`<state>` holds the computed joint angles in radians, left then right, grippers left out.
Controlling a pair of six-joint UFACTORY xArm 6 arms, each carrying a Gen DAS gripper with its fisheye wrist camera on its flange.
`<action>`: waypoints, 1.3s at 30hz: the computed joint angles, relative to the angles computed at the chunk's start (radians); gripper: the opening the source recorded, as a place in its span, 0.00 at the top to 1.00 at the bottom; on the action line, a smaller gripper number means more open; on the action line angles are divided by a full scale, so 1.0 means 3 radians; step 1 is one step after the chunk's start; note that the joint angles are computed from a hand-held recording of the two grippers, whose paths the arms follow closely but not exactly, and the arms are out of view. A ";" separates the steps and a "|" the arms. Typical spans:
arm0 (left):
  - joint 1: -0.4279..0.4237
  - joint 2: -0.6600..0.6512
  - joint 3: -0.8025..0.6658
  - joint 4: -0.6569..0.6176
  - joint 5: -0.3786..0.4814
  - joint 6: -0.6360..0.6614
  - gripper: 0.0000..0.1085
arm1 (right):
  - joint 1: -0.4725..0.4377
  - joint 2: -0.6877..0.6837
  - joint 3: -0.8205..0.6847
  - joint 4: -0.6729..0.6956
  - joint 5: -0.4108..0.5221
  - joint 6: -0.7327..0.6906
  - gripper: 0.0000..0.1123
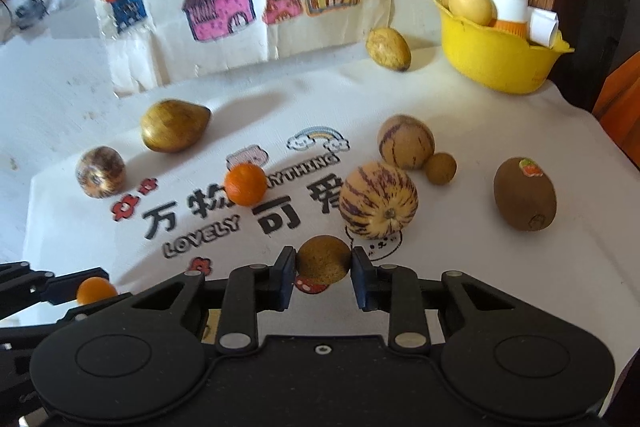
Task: Organize fruits
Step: 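Grasp the small brown round fruit with the right gripper, then carry the mandarin with the left gripper while the right carries the brown fruit into the tray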
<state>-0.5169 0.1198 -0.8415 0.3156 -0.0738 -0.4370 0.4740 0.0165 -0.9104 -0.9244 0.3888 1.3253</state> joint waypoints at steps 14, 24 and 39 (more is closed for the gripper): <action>0.0071 -0.0658 0.0238 0.1281 -0.0013 -0.1130 0.67 | 0.0441 -0.0857 0.0335 -0.0141 0.0545 0.0250 0.73; -0.0073 -0.1293 0.0566 0.1885 0.0077 -0.1671 0.67 | 0.1071 -0.1623 0.0637 -0.0261 0.1302 0.0596 0.72; -0.0484 -0.1987 0.1064 0.1565 0.0412 -0.1392 0.67 | 0.2025 -0.2227 0.0937 -0.0231 0.2286 0.1108 0.72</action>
